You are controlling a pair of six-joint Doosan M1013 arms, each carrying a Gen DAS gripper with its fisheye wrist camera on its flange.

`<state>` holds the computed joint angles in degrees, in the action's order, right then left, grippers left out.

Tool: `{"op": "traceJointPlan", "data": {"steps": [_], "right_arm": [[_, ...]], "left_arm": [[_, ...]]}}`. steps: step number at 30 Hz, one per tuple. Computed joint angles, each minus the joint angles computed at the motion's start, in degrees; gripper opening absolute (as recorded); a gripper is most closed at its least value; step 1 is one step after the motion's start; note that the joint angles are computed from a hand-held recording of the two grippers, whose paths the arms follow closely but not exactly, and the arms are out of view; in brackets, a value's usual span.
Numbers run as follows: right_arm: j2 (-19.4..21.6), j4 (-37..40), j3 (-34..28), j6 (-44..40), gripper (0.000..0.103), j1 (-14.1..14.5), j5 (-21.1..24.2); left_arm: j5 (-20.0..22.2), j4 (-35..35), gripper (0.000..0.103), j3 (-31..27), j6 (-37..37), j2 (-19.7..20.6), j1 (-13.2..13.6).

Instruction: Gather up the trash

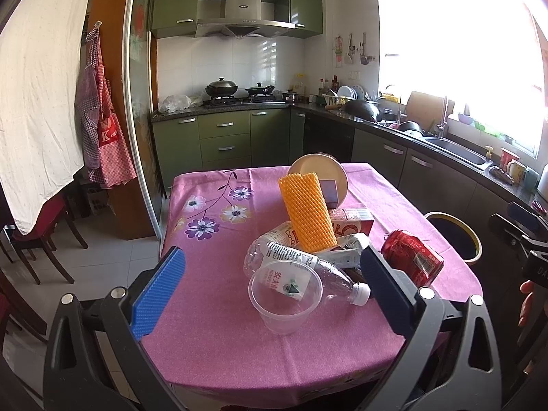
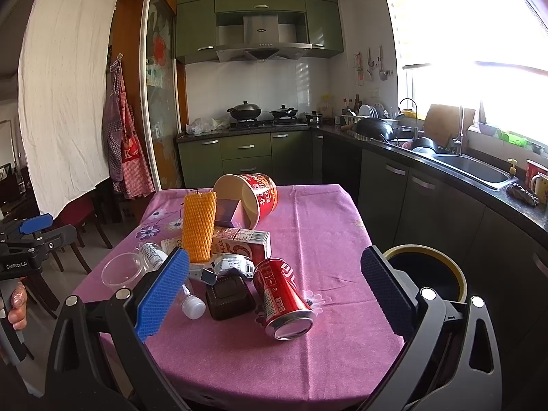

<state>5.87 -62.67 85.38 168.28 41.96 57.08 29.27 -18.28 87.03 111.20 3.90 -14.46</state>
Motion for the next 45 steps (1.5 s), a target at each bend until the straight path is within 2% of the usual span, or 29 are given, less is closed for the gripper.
{"op": "traceJointPlan", "data": {"steps": [45], "right_arm": [[0.21, 0.81, -0.03, -0.30, 0.099, -0.26, -0.08]], "left_arm": [[0.90, -0.69, 0.097, 0.06, 1.39, 0.01, 0.02]]}}
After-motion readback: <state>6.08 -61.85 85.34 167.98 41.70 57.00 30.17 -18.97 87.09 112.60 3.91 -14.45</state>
